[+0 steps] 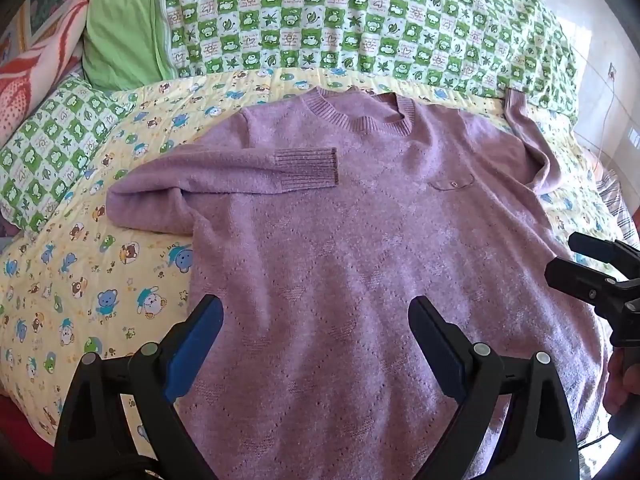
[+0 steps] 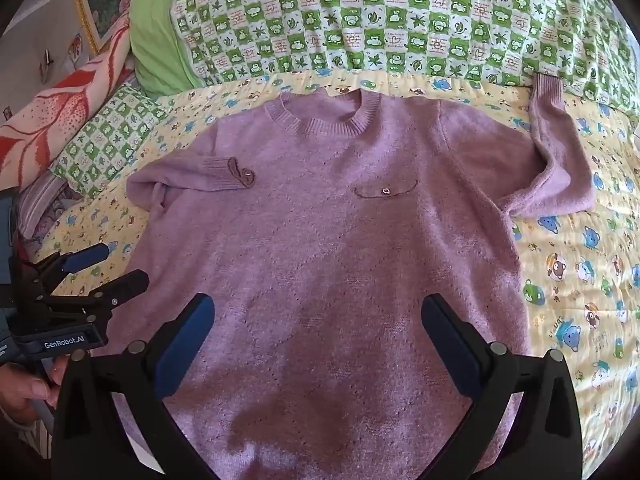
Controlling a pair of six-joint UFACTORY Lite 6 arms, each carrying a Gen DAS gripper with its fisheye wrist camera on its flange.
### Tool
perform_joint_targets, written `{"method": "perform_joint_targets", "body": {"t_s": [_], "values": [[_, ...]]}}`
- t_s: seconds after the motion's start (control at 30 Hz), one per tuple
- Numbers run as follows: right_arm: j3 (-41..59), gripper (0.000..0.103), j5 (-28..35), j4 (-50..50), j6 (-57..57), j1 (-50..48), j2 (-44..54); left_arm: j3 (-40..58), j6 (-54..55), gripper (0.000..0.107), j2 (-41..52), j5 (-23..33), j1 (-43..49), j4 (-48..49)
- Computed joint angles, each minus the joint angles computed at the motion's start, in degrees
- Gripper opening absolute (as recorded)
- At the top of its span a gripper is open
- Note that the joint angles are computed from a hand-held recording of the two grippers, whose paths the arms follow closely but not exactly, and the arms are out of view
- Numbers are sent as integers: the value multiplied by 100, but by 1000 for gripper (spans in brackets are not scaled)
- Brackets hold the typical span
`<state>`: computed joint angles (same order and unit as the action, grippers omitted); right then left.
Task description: Fold small clothes
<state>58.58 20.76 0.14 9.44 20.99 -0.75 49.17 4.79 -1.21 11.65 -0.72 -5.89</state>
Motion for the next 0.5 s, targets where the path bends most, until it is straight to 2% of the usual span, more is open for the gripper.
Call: {"method": "perform_joint_targets", "body": {"t_s": [0.37, 0.5], "values": [[27, 103, -29, 215, -227, -83, 33, -240, -3, 95, -168, -37, -42, 18], [44, 103, -30, 292, -292, -85, 52, 109, 306, 95, 138, 23, 49, -285]]}}
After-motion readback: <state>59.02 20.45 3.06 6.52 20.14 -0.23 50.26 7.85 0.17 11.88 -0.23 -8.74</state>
